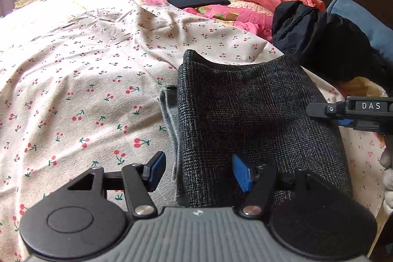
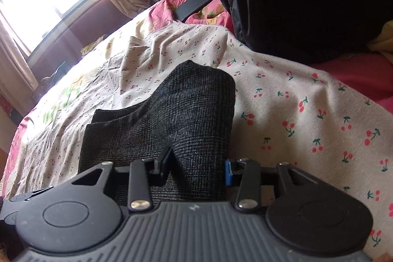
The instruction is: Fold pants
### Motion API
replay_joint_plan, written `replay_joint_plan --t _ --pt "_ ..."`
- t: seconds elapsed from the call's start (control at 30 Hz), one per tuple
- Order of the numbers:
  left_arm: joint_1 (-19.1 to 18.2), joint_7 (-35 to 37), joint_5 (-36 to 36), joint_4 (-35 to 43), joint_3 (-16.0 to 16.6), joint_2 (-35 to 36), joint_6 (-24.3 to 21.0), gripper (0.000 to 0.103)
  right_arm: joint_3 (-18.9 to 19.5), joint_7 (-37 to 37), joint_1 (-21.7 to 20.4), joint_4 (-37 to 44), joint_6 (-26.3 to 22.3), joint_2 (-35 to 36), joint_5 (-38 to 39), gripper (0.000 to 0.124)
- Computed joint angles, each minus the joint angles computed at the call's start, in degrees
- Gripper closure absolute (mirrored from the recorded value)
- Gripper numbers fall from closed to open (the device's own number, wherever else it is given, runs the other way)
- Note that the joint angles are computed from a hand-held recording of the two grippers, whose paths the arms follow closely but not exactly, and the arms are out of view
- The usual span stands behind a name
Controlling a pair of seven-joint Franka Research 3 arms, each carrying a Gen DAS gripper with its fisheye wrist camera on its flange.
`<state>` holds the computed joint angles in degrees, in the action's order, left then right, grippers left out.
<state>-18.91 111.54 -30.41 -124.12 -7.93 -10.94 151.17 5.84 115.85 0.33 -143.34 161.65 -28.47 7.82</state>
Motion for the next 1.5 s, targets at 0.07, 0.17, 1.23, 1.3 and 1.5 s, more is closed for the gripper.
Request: replay_joint_plan --t 0.07,0.17,1.23,1.3,1.5 --pt "0.1 -0.2 -0.2 -0.8 0.2 -0.7 0.6 0.03 5.8 6.3 -7.0 -0.9 -1.0 -2.8 -6.2 0.082" --pt "-0.3 -0.2 -0.7 -1.6 0.4 -1.2 1.7 0.03 9.5 10.6 -11.2 -2.6 -0.8 -7.5 -12.7 0.081" --pt "3.3 6.8 -14.5 -0.3 -4.9 4.5 14.0 0.025 -4.7 -10.2 2.5 0.9 1.0 4.5 11.8 0.08" --pt "2.0 7.4 -10.9 -3.6 -4.4 1.3 17.0 0.026 2.8 -3.2 -3.9 -2.5 1.5 -1.8 1.3 0.081" --pt "5.4 -10.6 5.1 -4.4 -5.0 0.2 8.0 0.016 5.4 1.0 -2.5 -6.6 -7.3 -7.4 -1.7 0.079"
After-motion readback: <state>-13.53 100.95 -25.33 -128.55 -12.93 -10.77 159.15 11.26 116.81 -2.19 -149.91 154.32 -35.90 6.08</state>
